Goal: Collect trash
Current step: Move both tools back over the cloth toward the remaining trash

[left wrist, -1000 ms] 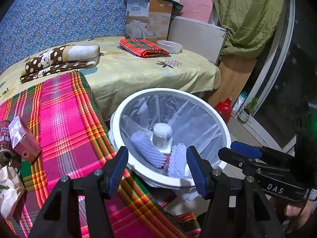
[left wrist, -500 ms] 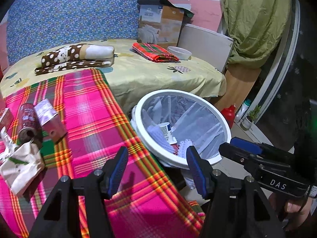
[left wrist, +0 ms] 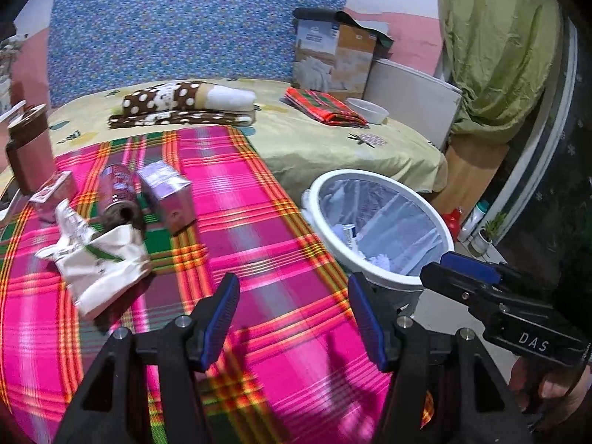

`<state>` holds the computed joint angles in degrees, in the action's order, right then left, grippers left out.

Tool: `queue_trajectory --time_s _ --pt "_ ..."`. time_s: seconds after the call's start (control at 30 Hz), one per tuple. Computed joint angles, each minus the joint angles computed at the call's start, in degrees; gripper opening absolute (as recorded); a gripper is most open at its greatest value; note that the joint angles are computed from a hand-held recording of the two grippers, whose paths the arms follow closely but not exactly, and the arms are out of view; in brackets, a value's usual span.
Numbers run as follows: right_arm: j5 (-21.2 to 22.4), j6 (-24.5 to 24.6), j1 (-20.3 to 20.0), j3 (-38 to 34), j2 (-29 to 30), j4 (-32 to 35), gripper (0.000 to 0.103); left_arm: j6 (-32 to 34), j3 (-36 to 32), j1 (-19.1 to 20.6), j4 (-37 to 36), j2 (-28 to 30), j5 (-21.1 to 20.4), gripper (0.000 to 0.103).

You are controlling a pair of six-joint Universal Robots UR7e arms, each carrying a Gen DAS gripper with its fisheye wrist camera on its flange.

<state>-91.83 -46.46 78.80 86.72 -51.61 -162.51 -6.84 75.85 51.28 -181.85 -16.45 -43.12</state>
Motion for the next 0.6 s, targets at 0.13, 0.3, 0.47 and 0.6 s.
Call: queue_trajectory --time_s 0.13,0.3,0.47,0.6 --pt "0.8 -1.3 0.3 1.0 -0.4 0.8 0.05 -1.0 3.1 -0.1 -2.1 -1.4 1.6 0.063" --pt "1.6 -1.9 0.8 1.7 -0.4 1.4 0.05 -2.5 6.4 -0.1 -4.0 -3.0 3.4 0.063" --pt "2.1 -2.9 1.3 2.5 -0.5 2.3 0.05 -3.8 9.5 0.0 -5.7 -4.4 4.8 0.063" --pt "2.0 -3.5 1.8 3.2 -0.3 1.9 0.05 -4.3 11.2 -0.1 -6.7 -5.2 6.2 0.063"
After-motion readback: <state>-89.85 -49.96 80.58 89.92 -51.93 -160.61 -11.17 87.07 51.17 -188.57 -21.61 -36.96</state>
